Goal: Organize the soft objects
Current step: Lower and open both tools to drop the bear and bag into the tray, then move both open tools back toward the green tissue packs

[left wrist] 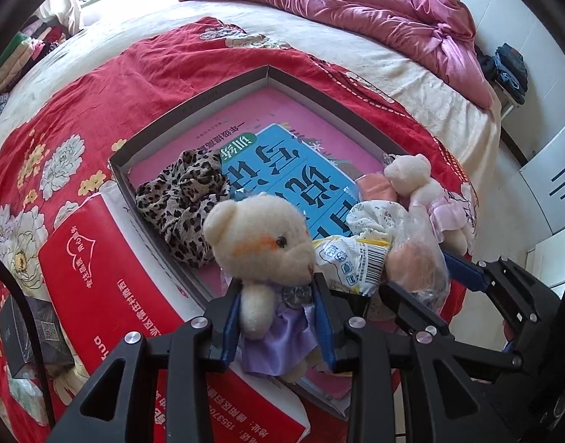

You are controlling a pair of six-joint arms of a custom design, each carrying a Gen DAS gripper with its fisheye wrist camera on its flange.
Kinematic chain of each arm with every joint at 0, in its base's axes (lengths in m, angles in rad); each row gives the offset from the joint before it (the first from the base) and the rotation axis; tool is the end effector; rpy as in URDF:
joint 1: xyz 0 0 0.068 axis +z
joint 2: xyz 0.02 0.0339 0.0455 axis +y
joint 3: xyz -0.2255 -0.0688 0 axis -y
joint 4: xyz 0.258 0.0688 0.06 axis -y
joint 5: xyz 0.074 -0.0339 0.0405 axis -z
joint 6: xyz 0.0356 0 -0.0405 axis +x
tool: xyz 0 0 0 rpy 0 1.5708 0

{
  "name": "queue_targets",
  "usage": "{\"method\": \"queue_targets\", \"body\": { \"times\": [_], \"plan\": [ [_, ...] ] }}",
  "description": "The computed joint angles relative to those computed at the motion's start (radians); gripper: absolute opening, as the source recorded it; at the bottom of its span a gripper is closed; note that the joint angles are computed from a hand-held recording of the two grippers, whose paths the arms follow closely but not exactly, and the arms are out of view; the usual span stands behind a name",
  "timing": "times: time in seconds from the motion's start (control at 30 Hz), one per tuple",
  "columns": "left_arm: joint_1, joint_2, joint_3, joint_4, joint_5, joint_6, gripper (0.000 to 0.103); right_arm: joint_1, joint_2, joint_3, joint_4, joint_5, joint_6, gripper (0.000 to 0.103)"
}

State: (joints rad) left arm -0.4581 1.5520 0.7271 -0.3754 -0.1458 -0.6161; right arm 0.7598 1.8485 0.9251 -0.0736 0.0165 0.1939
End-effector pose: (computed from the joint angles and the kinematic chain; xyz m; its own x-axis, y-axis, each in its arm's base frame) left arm 0.2485 -0.1167 0.0884 -0.9079 -0.1898 -0.3738 -0.1645 0.9814 -0.0987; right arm 0.2504 0.2370 0.0687 -0.7289 -0.4268 -0.5353 -0.5521 0.8288 0.0910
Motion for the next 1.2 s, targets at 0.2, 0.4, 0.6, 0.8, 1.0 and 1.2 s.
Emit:
{"method": "queue_targets", "body": {
  "times": [0.2, 0.4, 0.6, 0.8, 1.0, 1.2],
  "plan": [
    [0.008, -0.010, -0.010, 0.017, 0.029, 0.005, 0.043, -0.012, -0.018, -0.026, 0.009, -0.020, 0.009, 0.062],
    [0.000, -0.024, -0.022, 0.033, 0.041, 0.006, 0.054, -0.011, -0.056, -0.058, 0.020, -0.007, 0.010, 0.069],
    [0.006, -0.068, -0.044, 0.029, 0.048, -0.005, 0.063, -0.010, -0.104, -0.087, 0.023, -0.003, 0.008, 0.071],
    [0.000, -0.154, -0.064, -0.025, 0.008, -0.014, 0.071, -0.008, -0.149, -0.103, 0.005, 0.010, 0.006, 0.071],
    [-0.011, -0.260, -0.101, -0.084, -0.022, -0.034, 0.073, -0.010, -0.231, -0.132, -0.020, 0.040, 0.021, 0.074],
    [-0.045, -0.385, -0.138, -0.177, -0.085, -0.074, 0.078, 0.002, -0.325, -0.155, -0.066, 0.086, 0.046, 0.074]
  ]
}}
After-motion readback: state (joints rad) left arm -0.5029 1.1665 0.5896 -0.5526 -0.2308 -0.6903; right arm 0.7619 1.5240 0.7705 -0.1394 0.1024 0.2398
